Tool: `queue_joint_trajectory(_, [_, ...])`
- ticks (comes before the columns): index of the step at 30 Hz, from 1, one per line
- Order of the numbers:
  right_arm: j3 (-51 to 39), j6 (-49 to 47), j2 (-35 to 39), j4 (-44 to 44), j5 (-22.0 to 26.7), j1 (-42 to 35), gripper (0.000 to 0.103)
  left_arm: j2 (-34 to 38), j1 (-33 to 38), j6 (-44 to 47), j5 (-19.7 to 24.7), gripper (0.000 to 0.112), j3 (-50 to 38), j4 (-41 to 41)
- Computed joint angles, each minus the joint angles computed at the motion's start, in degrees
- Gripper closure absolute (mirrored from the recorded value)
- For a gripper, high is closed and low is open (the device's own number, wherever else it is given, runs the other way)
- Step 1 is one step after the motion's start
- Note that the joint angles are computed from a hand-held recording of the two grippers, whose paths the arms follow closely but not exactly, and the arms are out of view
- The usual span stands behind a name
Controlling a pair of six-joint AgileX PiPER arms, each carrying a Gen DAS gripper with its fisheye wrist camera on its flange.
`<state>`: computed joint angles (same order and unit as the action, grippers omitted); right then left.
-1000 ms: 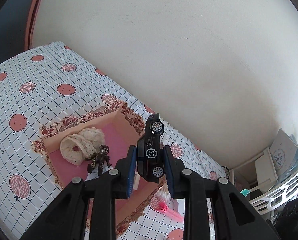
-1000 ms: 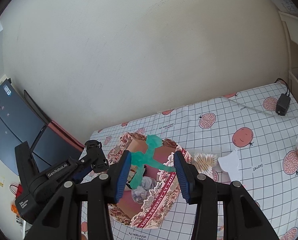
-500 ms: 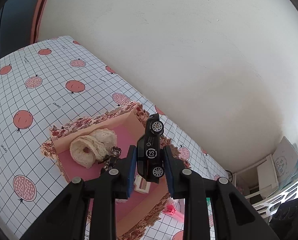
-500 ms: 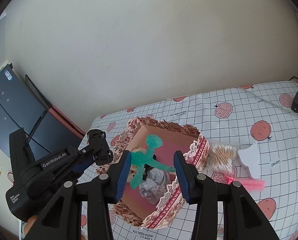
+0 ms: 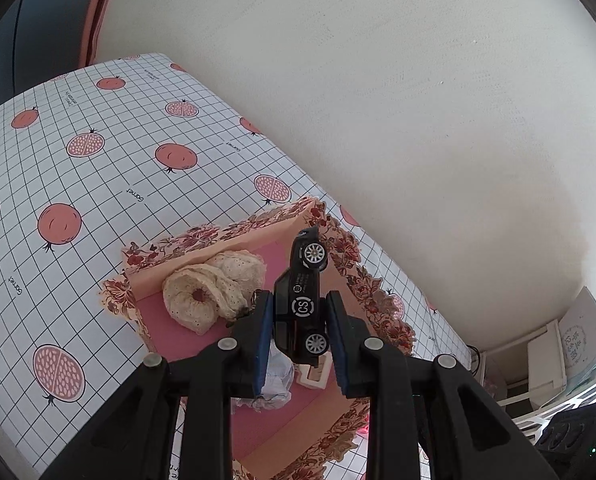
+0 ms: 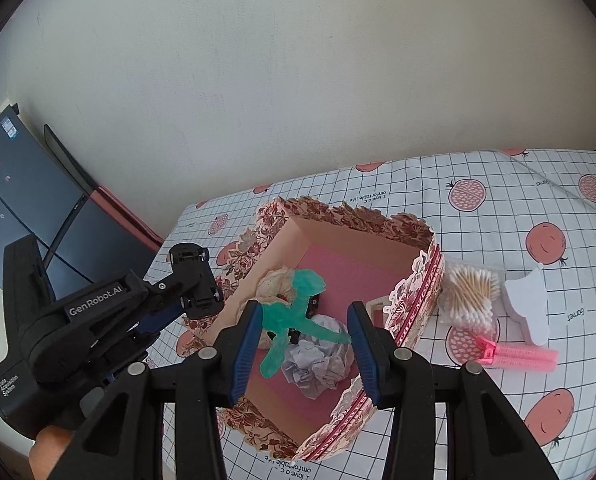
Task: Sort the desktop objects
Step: 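Carry the green figure over the box with the right tool while the left tool carries the car, then open the right tool dropping the green figure into the box while the left tool drops the car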
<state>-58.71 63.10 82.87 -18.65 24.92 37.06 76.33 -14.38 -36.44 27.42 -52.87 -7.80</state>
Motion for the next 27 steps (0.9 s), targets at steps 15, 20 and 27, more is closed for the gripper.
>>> queue_joint_trajectory(15, [-1.9, -4.5, 6.1, 4.5, 0.0, 0.2, 0.056, 5.4, 0.6, -0.5, 0.2, 0.085, 0.6, -1.3])
queue_joint_trajectory(20, [-2.4, -4.4, 7.8, 4.7, 0.3, 0.3, 0.056, 6.8, 0.5, -0.8, 0.0, 0.085, 0.6, -1.5])
queue_joint_trajectory(27, [-3.1, -5.3, 9.1, 5.4, 0.4, 0.3, 0.055, 9.0, 0.7, 0.2, 0.2, 0.085, 0.3, -3.1])
